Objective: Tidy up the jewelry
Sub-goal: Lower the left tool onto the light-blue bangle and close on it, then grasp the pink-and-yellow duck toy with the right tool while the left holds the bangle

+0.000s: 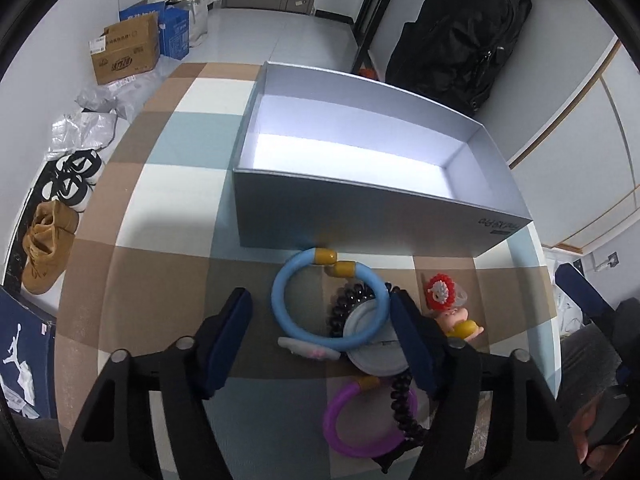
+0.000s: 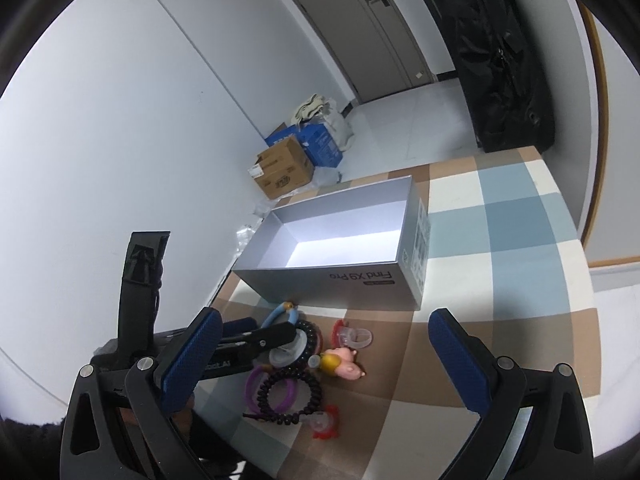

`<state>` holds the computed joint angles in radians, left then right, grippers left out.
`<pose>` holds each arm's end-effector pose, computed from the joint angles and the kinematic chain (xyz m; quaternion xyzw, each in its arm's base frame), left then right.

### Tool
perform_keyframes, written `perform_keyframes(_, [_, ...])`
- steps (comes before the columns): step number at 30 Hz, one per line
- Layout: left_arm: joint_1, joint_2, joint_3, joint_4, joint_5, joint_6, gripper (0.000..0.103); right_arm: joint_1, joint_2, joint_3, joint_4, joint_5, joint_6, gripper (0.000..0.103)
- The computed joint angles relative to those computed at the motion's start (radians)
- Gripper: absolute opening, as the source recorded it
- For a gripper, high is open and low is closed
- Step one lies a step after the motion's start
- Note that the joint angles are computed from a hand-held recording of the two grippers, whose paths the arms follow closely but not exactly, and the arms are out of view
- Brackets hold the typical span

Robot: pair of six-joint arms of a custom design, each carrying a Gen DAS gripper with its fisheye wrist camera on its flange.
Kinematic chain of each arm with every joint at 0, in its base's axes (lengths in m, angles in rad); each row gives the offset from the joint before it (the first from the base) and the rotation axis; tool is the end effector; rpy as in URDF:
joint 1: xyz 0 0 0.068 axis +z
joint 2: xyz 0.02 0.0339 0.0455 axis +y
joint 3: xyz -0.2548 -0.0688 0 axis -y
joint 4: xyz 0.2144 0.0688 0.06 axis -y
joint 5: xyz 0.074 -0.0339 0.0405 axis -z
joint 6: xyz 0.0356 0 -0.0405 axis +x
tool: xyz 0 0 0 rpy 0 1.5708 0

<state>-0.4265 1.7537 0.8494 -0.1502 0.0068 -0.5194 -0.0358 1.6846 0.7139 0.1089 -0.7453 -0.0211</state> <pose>0.2732 -0.1244 0.1373 -0.0440 0.9659 -0.1192 0.2258 0.2854 0.0139 0.1476 -0.1200 0.8744 0.3321 0.3329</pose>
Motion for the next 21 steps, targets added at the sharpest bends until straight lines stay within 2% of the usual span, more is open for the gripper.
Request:
perform_keyframes(5, [-0.018, -0.023, -0.013, -0.006, -0.008, -0.01, 0.056, -0.001, 0.01, 0.006, -0.001, -0.006, 0.012, 0.103])
perform_keyframes(16, [0.052, -0.101, -0.065, 0.048, 0.08, -0.047, 0.056, -0.001, 0.028, 0.025, -0.055, 0.013, -0.01, 0.103])
perform_keyframes(19, [0.073, -0.123, -0.078, 0.07, 0.072, -0.065, 0.056, 0.015, 0.044, 0.035, -0.086, 0.031, -0.029, 0.099])
perform_keyframes(21, [0.083, -0.153, -0.1, 0.082, 0.08, -0.082, 0.056, 0.032, 0.058, 0.039, -0.104, 0.05, -0.047, 0.088])
